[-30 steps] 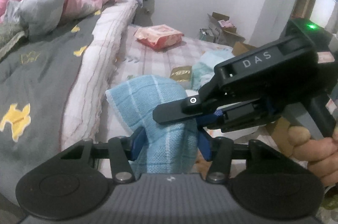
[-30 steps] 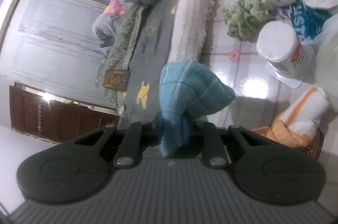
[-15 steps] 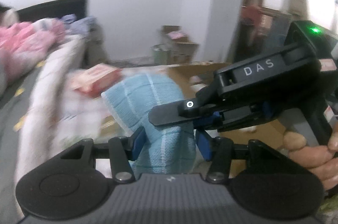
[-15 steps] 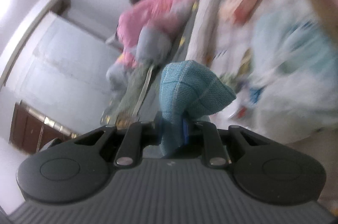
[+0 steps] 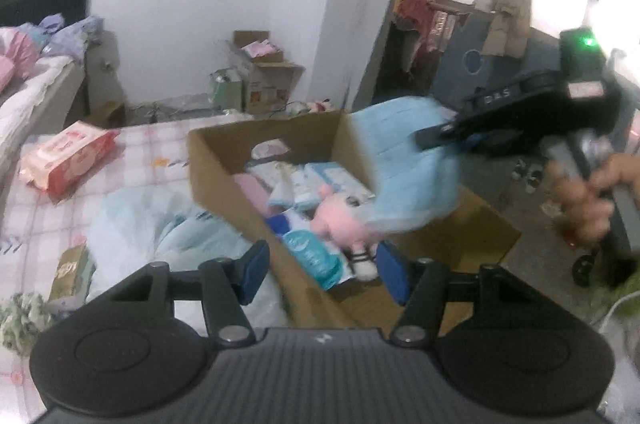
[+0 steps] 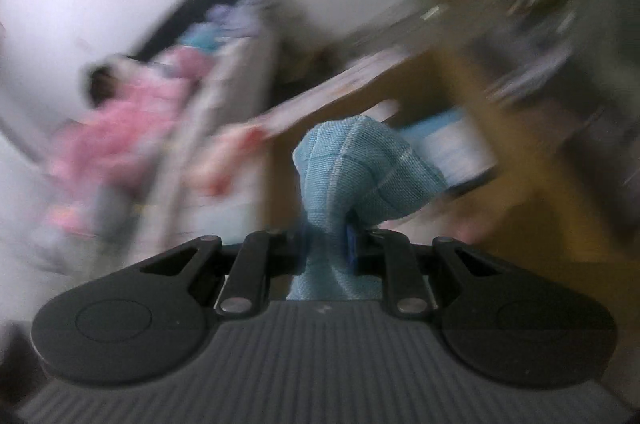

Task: Organize soft objects
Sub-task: 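Lift the blue towel with the right gripper into the cardboard box, then open the right gripper to release the towel in the box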

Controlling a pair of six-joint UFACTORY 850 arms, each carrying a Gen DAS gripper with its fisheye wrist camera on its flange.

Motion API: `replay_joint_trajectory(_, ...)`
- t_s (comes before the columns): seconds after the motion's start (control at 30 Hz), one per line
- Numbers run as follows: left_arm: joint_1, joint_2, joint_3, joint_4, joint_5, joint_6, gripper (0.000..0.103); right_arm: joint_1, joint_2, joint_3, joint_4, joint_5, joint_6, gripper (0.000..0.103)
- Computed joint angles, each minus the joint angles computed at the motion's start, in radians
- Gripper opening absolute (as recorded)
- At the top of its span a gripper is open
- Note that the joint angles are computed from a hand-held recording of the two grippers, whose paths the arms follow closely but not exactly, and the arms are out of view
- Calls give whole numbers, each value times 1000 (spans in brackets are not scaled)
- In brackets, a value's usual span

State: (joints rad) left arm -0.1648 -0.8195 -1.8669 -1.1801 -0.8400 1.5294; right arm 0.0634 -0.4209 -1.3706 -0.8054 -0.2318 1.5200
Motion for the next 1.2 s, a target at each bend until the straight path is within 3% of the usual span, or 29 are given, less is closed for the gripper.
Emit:
replay_joint_trajectory(0.1, 12, -16, -20, 19, 16, -35, 60, 18, -87, -115, -55, -254, -136, 16)
replay_joint_trajectory(0.23, 33, -31, -51, 40, 34, -74, 60, 54, -268, -320, -1, -511, -457, 16)
replay_joint_trajectory(0.33, 43, -41, -65, 44, 50, -93, 60, 110, -434, -463, -146, -729, -617, 16)
replay_joint_trajectory(0.4, 49, -45, -74, 55, 49, -116, 60, 118, -502, -530, -147, -770, -700, 16)
replay_joint_trajectory(0.5, 56, -50, -79, 62, 51, -127, 60, 93, -550, -605, 12, -738, -794, 16)
replay_joint_trajectory(0.67, 69, -59, -93, 67, 41, -145, 60, 41, -542, -605, 209, -627, -838, 19)
replay_joint_trajectory(0.8, 73, -61, -92, 66, 31, -143, 60, 4, -485, -533, 318, -522, -818, 27)
replay_joint_trajectory(0.87, 75, -58, -87, 63, 27, -135, 60, -8, -418, -445, 353, -440, -767, 41)
replay_joint_trajectory(0.93, 77, -56, -82, 63, 27, -130, 60, -21, -340, -347, 357, -340, -693, 47)
replay_joint_trajectory(1.07, 83, -46, -65, 58, 29, -121, 60, -47, -246, -231, 352, -185, -538, 47)
replay_joint_trajectory(1.2, 91, -25, -29, 49, 44, -98, 60, -83, -205, -147, 502, -35, -488, 47)
